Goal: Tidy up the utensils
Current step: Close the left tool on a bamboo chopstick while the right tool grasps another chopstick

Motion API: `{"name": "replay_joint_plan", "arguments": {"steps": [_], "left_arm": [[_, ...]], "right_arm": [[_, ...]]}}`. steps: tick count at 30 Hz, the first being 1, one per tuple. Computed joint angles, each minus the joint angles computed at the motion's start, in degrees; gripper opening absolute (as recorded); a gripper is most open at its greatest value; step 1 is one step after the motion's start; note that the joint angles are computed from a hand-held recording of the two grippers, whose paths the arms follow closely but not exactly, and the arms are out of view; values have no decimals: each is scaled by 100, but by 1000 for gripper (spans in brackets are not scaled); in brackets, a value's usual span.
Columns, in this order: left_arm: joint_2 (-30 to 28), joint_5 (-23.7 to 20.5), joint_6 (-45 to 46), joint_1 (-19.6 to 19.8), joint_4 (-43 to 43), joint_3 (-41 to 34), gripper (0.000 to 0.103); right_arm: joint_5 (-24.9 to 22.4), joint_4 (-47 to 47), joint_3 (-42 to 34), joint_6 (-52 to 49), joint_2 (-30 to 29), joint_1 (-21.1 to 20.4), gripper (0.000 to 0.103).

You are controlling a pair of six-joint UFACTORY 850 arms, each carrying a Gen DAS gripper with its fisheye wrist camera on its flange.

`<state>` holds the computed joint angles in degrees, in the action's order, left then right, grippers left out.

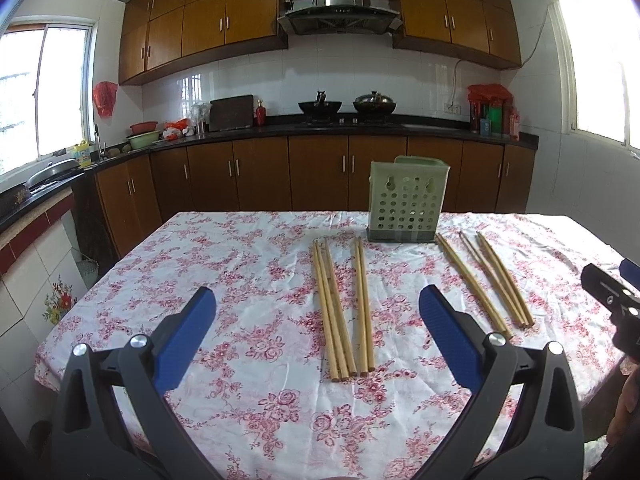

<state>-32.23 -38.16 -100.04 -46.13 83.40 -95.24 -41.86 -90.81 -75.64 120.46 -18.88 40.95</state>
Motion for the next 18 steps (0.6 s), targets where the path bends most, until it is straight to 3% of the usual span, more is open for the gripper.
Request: {"name": "replay_joint_plan", "arguments": {"steps": [5,7,9,10,12,16,18], "left_arm": [[-499,-77,1651,295,-1543,-818,99],[-714,-76,2275,425,-2151,-1164,98],[-984,-129,2946,558,-2762,-1581,88],[-1098,-136,3229,616,-3032,-1754,78],[-1366,-99,3944,751,-3786,-2154,67],[-1813,-142,5090,940,-5082,-2800,52],[-1989,-182,5415,983,-5448,-3050,46]], "right_arm": [[447,1210,-315,-913,-239,-480,97],[603,1960,-569,-1578,-427,-711,80],[838,2697,-823,-2243,-616,-932,66],[988,3035,-938,-2537,-709,-1039,57],[1190,3822,-1240,-3251,-947,-1243,48],[1108,5053,-1799,-4535,-1396,-1448,29],[1009,5394,-1980,-4925,-1550,-1495,25]]}}
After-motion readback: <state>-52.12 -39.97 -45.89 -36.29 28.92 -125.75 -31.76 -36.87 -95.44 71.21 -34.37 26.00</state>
